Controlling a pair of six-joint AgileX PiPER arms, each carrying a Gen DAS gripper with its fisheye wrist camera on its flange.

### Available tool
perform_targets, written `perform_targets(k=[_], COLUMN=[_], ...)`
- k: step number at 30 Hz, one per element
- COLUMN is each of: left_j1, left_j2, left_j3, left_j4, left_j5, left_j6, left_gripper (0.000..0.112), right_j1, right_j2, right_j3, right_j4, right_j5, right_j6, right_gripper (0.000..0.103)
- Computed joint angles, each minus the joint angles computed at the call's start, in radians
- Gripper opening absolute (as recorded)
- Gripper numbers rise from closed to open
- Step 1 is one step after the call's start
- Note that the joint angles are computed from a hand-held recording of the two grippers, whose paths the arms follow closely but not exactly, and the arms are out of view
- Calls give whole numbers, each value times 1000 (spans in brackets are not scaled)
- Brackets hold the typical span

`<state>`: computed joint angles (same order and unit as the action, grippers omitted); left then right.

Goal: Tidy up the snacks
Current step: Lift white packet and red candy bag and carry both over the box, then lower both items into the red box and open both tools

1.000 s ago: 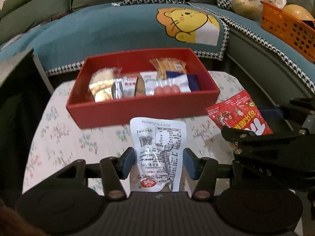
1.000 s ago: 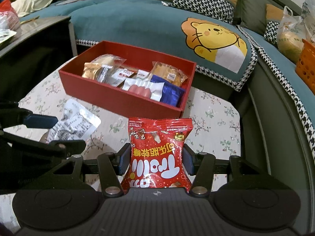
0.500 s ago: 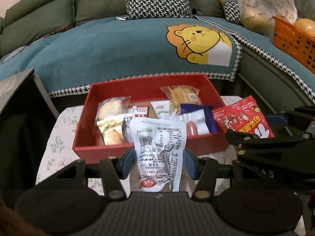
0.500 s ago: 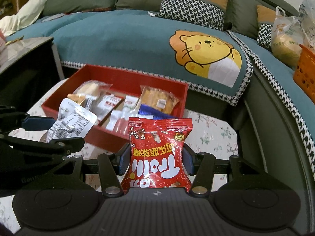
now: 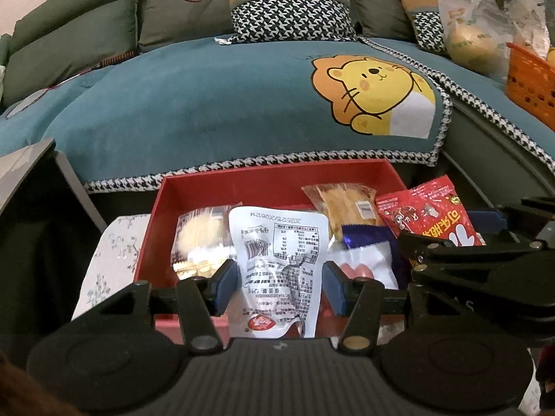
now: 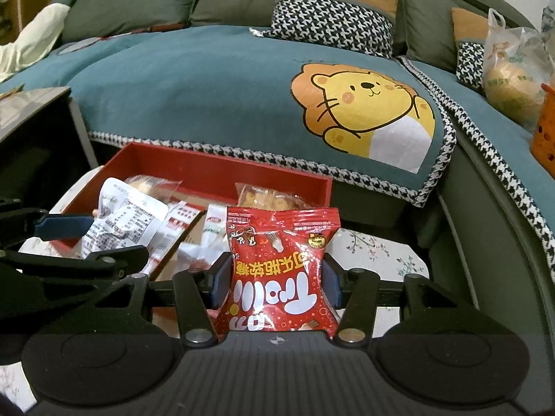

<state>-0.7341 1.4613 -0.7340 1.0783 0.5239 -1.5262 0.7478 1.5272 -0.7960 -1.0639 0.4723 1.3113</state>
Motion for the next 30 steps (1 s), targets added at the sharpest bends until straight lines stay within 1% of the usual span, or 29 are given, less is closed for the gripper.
perform_targets(k=[11, 15, 19, 20, 21, 22, 23, 26, 27, 28, 30], left_j1=[93, 128, 150, 157, 159, 159, 157, 159, 161, 163, 173], left_j2=[127, 154, 169, 170, 170, 170, 170, 176, 177, 176, 163], left_j3=[-35, -35, -41, -42, -42, -43, -46, -56, -57, -59, -52], left_j4=[122, 144, 111, 97, 94, 94, 83, 42, 33, 18, -12], left_j5=[-66, -101, -124, -130, -129, -120, -110, -82, -76, -73, -85], left_j6=[-74, -98, -73, -62, -62, -62, -50, -16, -10, 2, 23], left_gripper=[86, 86, 87, 87, 87, 88, 89, 90, 91, 91, 91], right_j1=[-63, -57, -56, -58, -58, -55, -55, -62, -65, -65, -54], right_j2=[146, 186, 207, 210, 214, 215, 215, 201, 196, 190, 179], right_j3=[-62, -79, -86, -87, -88, -87, -85, -78, -77, -77, -74], right_j4=[-87, -131, -143, -144, -153, -167, -173, -168, -164, -154, -163], right_j5=[-95, -94, -92, -93, -91, -82, -80, -99, -106, -109, -96], right_j6=[106, 159, 179, 182, 195, 214, 221, 221, 215, 203, 212], right_gripper=[61, 62, 64, 65, 68, 72, 73, 78, 81, 83, 85])
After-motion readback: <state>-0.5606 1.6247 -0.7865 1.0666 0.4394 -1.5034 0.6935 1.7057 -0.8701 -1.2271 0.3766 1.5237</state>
